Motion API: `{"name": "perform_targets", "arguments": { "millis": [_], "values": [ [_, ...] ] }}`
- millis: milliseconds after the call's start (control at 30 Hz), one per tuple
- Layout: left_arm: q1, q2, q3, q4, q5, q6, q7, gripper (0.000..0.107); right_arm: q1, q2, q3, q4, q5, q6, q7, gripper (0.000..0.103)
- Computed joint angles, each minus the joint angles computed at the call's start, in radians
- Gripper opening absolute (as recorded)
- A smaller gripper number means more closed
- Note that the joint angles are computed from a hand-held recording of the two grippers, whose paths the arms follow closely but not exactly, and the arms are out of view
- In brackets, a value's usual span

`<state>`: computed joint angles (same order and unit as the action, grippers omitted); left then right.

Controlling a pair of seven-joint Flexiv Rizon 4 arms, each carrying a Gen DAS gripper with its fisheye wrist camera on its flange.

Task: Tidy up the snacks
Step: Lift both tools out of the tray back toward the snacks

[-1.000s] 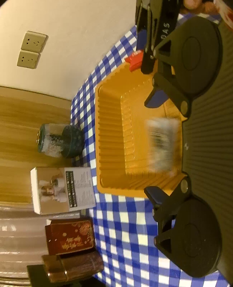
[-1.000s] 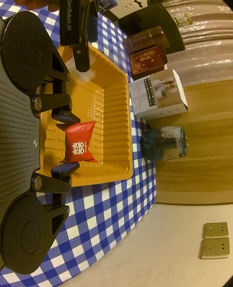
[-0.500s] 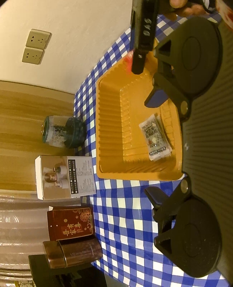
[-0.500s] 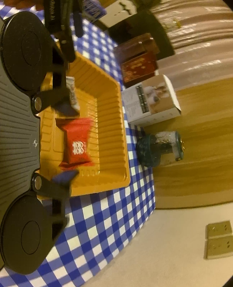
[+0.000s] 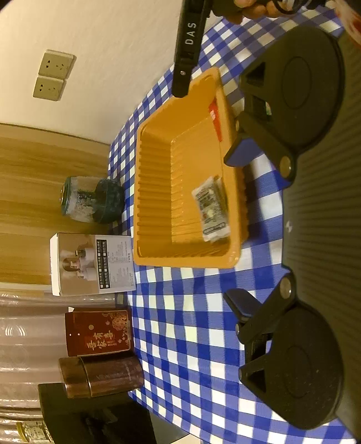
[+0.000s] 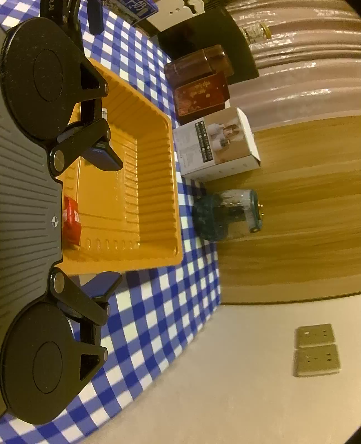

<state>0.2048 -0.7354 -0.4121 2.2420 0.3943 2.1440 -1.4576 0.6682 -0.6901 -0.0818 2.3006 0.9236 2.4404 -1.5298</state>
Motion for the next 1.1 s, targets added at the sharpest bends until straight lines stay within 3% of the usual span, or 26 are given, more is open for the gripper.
{"name": "perform_targets", "arguments": {
  "millis": [200,567,767,1100],
  "values": [
    [0.040,0.029,-0.003,0.068,0.035,0.027,-0.018,0.093,0.039,0.019,0.031,0.030,0.094,0.029,-0.016,0.079],
    [0.110,0.095,0.035,0.216,0.097,0.069,-0.057,0.093,0.116,0.039,0.167,0.078,0.281,0.056,-0.052,0.079],
    [0.212,0.116,-0.003,0.281,0.153,0.055,-0.068,0.090,0.161,0.026,0.240,0.090,0.331,0.078,-0.120,0.079],
    [0.294,0.153,-0.051,0.345,0.201,0.038,-0.012,0.090,0.205,0.004,0.334,0.088,0.395,0.092,-0.199,0.079]
  ]
}}
